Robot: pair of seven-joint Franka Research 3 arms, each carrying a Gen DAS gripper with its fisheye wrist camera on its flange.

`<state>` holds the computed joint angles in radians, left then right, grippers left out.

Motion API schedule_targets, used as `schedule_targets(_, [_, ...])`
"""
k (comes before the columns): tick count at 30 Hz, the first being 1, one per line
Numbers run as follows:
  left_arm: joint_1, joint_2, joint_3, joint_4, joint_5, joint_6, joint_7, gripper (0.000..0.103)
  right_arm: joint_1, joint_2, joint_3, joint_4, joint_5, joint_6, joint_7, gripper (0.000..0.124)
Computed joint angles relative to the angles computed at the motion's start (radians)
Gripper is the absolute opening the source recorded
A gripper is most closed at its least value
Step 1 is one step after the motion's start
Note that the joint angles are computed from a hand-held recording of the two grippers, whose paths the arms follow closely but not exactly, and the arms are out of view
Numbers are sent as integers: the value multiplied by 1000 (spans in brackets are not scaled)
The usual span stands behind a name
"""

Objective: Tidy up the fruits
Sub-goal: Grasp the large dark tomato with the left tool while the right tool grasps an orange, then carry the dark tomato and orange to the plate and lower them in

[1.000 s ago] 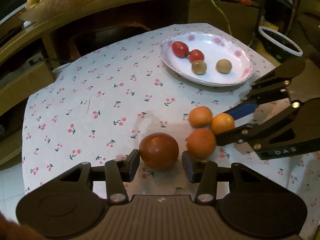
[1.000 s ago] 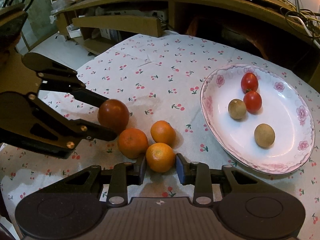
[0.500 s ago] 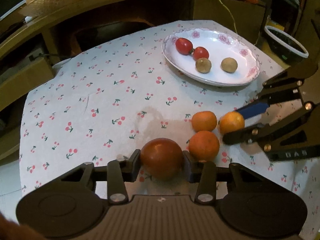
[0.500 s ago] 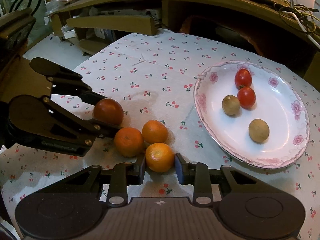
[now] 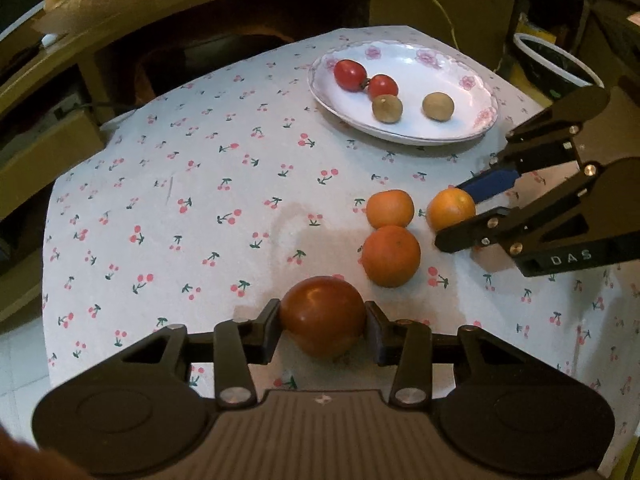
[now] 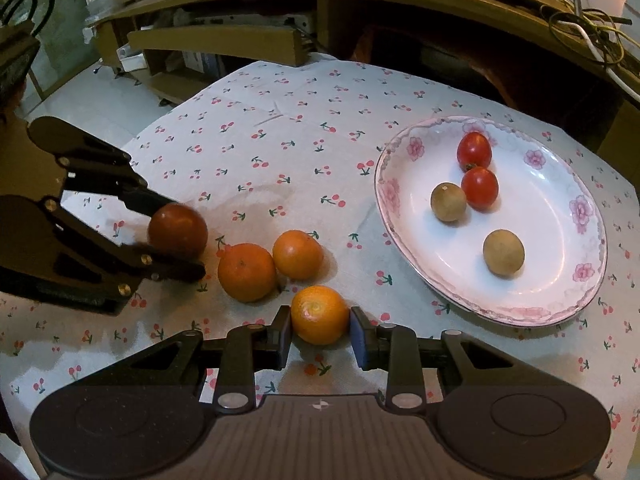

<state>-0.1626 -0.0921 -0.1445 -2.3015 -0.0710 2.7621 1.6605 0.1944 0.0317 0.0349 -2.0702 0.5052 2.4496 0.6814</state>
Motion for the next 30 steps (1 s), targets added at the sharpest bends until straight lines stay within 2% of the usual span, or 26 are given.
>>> schedule_targets(5, [3, -2, -3, -3, 27, 4, -9, 51, 0, -4, 0, -8, 10, 8, -15, 33])
schedule_targets(10, [4, -8, 0, -14, 40, 9, -13, 62, 0, -4, -1, -8, 0, 13, -10, 35])
schedule_targets(13, [2, -16, 5, -29, 24, 20, -10, 63, 1, -4, -1, -9, 0, 14, -11, 35])
schedule_targets(16, [0, -22, 6, -38, 20, 26, -14, 61, 1, -5, -1, -11, 1, 16, -10, 35])
schedule_targets(19, [-15, -22, 15, -29, -34, 7, 25, 47, 2, -5, 0, -10, -6, 15, -4, 35])
schedule_targets(22, [-8, -24, 4, -28, -2, -1, -2, 47, 2, -4, -1, -6, -18, 8, 13, 31])
schedule_targets(27, [-3, -22, 1, -21, 25, -13, -30, 46, 2, -6, -2, -6, -33, 11, 40, 30])
schedule_targets(30, [-8, -24, 6, -19, 5, -6, -20, 46, -2, -8, -5, -5, -35, 13, 56, 30])
